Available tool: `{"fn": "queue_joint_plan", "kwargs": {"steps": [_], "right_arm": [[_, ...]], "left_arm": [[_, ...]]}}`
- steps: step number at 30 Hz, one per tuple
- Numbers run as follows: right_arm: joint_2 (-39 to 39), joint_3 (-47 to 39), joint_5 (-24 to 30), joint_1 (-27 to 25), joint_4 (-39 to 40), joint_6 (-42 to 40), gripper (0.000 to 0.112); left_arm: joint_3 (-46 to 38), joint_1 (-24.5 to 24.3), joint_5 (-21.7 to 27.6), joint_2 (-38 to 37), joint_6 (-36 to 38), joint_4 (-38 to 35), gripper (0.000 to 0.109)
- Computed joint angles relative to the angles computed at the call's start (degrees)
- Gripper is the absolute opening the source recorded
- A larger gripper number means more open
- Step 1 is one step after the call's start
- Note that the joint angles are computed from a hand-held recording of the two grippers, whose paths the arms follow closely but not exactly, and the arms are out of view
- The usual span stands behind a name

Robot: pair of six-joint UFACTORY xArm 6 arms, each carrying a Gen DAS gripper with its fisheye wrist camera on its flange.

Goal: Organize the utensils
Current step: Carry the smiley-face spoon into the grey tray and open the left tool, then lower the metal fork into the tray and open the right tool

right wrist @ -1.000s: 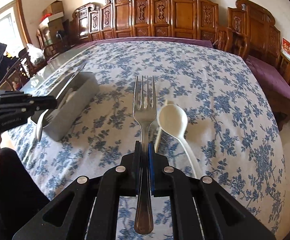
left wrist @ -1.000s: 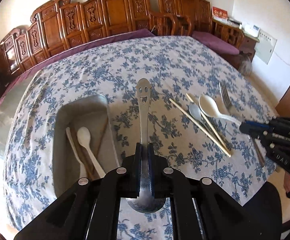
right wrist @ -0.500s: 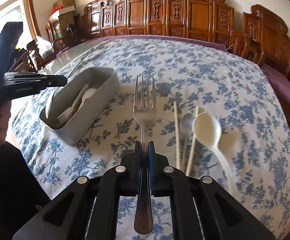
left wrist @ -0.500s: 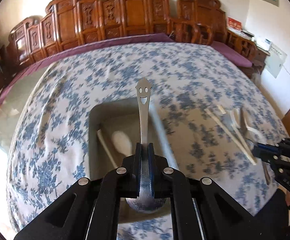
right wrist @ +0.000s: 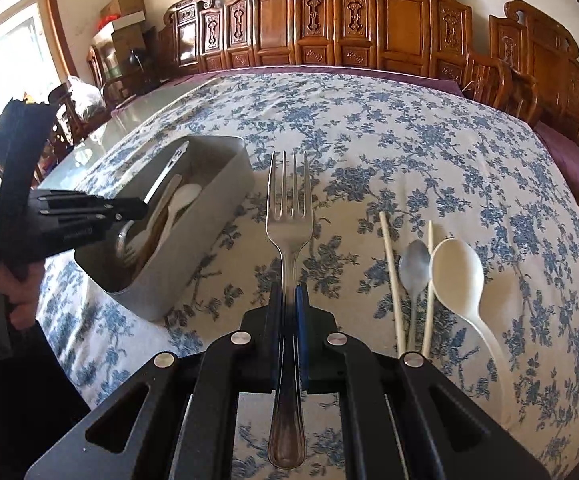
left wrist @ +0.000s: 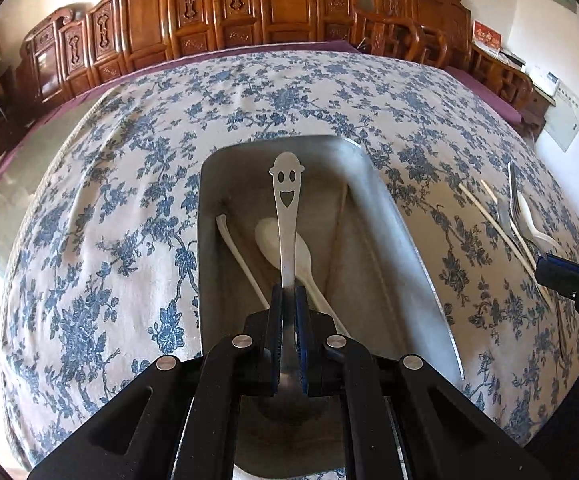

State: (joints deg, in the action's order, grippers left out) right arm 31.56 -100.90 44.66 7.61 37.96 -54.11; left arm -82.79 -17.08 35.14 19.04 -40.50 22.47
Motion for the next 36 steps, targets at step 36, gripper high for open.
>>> {"fn": "queue_joint_plan", "kwargs": {"steps": [36], "right_arm": [[3.49, -10.30, 4.37, 9.44, -5.02, 10.48, 0.009]], "left_arm": [[10.71, 4.89, -5.23, -11.81, -5.75, 5.88, 0.005]]}}
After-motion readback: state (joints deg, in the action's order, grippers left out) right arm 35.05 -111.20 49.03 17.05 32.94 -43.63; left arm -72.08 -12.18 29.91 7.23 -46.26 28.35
